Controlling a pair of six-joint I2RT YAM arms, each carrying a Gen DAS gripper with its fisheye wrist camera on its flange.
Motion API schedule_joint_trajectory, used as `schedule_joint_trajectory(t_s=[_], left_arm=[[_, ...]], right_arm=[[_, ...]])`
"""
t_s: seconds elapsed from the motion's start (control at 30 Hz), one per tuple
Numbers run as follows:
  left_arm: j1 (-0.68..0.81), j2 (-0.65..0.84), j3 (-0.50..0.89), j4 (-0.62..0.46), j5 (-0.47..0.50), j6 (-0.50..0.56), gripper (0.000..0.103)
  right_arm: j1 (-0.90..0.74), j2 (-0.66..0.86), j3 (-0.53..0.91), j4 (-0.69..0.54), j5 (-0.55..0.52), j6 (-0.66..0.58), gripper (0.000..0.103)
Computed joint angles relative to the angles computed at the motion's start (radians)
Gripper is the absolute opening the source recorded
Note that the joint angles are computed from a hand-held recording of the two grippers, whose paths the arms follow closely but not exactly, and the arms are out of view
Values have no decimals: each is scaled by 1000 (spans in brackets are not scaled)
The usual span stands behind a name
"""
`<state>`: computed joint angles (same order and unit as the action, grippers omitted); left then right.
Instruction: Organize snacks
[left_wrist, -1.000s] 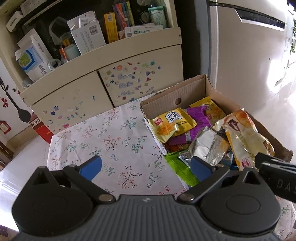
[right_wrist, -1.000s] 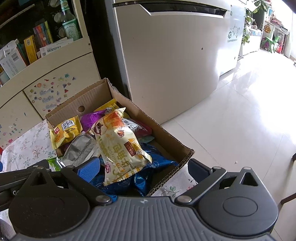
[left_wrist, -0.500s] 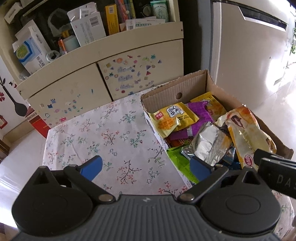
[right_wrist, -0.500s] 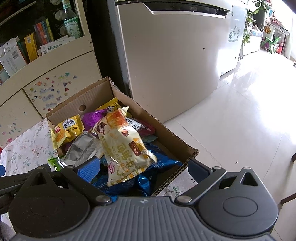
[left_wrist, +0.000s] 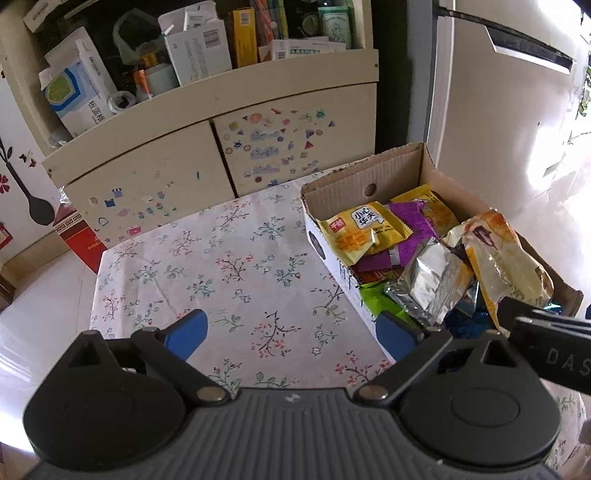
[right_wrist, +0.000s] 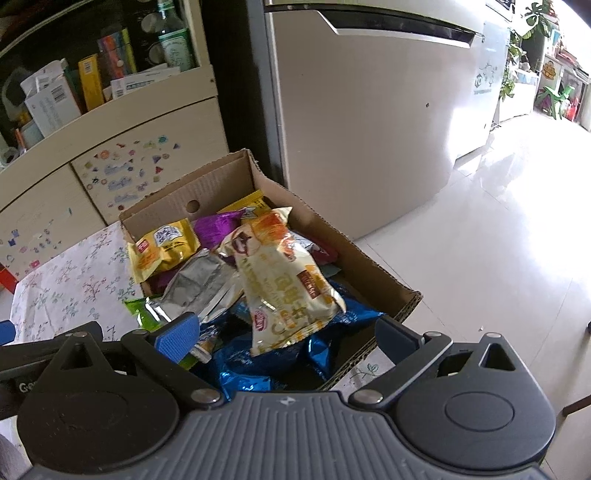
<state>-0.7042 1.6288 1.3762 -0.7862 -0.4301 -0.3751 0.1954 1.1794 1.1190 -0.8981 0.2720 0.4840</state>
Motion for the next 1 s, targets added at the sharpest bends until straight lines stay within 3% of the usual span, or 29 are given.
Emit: schedule_joint_trajectory(t_s=[1.0], left_arm=[[146,-385,-292,-65,-2,81,101]], right_arm=[[405,16,53,-69,135,191,103]])
